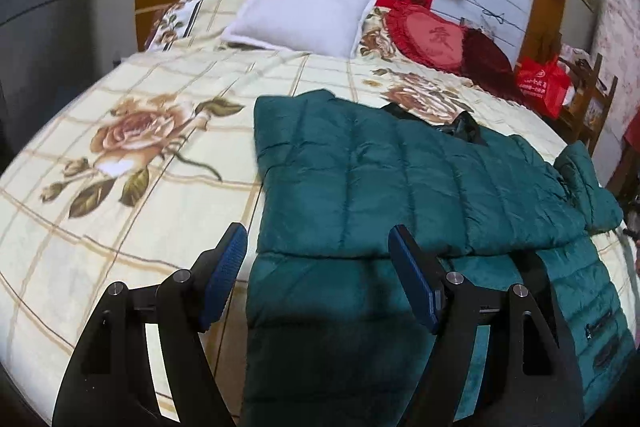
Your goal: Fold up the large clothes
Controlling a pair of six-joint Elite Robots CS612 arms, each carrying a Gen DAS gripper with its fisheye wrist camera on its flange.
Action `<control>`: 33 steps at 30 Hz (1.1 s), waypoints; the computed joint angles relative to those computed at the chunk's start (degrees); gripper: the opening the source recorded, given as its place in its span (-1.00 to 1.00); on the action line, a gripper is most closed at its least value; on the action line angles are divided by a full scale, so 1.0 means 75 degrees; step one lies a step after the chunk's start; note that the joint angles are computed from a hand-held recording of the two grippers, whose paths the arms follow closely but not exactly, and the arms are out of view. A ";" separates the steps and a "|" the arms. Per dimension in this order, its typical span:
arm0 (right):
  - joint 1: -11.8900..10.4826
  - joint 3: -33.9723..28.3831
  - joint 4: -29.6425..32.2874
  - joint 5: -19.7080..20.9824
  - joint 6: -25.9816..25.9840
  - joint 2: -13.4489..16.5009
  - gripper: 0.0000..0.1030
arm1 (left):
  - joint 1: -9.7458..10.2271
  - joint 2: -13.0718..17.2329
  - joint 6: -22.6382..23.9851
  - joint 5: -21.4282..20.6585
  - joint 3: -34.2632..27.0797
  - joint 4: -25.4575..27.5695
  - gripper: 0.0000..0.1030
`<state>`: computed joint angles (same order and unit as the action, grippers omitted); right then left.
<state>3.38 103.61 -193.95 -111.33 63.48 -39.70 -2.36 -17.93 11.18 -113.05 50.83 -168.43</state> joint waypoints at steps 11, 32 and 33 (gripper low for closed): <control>0.0202 -0.0332 0.0020 -0.0919 -0.0911 0.0160 -0.62 | -0.0213 -0.0072 -0.0033 0.1334 0.0114 0.0502 0.43; 0.2180 -0.5381 0.0621 0.0313 -0.4079 0.1568 -0.69 | -0.0067 -0.0254 -0.0033 0.0947 0.0236 0.0623 0.43; 0.2220 -0.5959 0.0958 0.0569 -0.4064 0.1898 -0.69 | -0.0043 -0.0209 -0.0191 0.0909 0.0102 0.0848 0.43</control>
